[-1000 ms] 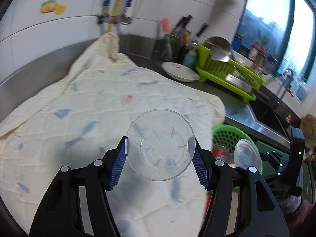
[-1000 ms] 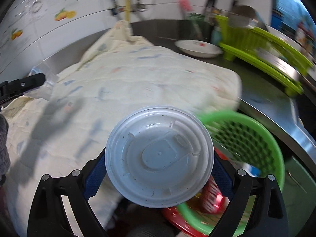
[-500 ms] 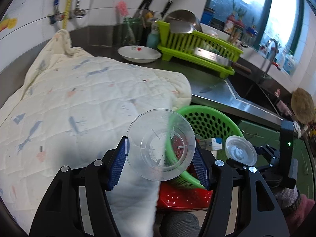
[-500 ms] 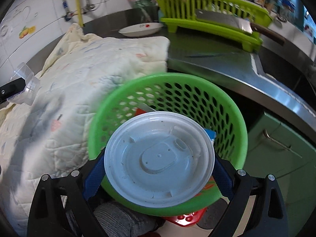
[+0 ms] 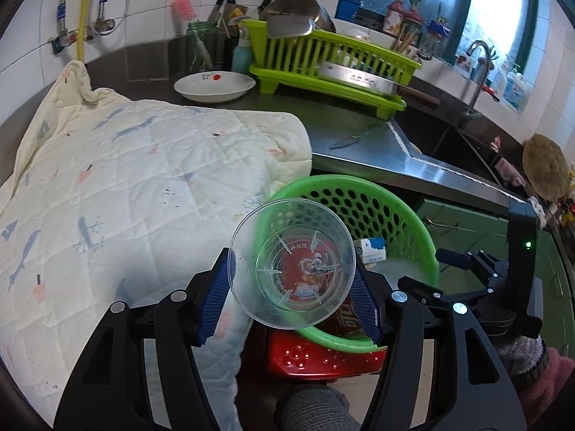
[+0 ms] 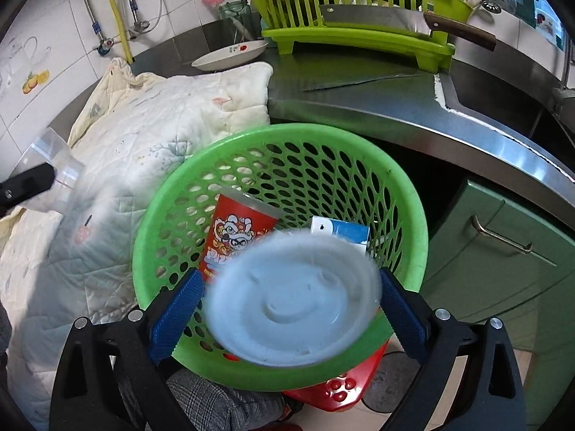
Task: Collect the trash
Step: 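Carry the white lid into the green basket and open the right gripper, then lower the clear plastic cup into the green basket and open the left gripper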
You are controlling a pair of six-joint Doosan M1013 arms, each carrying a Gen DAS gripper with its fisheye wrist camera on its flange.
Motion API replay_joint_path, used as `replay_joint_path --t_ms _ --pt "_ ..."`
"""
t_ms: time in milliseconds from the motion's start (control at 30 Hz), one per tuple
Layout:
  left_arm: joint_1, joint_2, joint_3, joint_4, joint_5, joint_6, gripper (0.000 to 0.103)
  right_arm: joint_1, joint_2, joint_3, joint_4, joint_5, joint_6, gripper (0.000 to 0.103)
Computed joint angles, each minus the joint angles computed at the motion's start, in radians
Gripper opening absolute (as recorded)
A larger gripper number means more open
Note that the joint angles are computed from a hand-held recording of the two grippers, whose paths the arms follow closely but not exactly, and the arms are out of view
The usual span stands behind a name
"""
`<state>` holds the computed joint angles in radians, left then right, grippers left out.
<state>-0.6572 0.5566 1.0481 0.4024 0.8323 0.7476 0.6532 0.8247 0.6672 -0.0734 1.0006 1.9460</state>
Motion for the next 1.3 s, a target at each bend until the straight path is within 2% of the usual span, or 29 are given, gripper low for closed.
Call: replay_joint_path --t_ms 367,633,867,933,1033,1300 --pt "-0.008 0.051 -0.063 -0.073 0.022 0.075 0.062 -0.006 -0.058 0.083 -0.015 -0.074 0.025 0.092" --pt "-0.009 0.096 -0.116 -0.125 0.071 0.114 0.062 -0.004 -0.097 0.134 -0.058 -0.101 0.053 0.092" --pt "-0.009 0.115 -0.137 -0.158 0.082 0.136 0.063 -0.002 -0.125 0.179 -0.078 -0.121 0.073 0.092" --pt "-0.009 0.117 -0.139 -0.168 0.083 0.141 0.065 -0.001 -0.132 0.192 -0.080 -0.129 0.082 0.092" --pt "-0.008 0.118 -0.137 -0.181 0.078 0.141 0.073 0.000 -0.140 0.207 -0.077 -0.137 0.093 0.092" --pt "-0.006 0.098 -0.105 -0.189 0.058 0.129 0.074 0.006 -0.160 0.239 -0.086 -0.164 0.122 0.092"
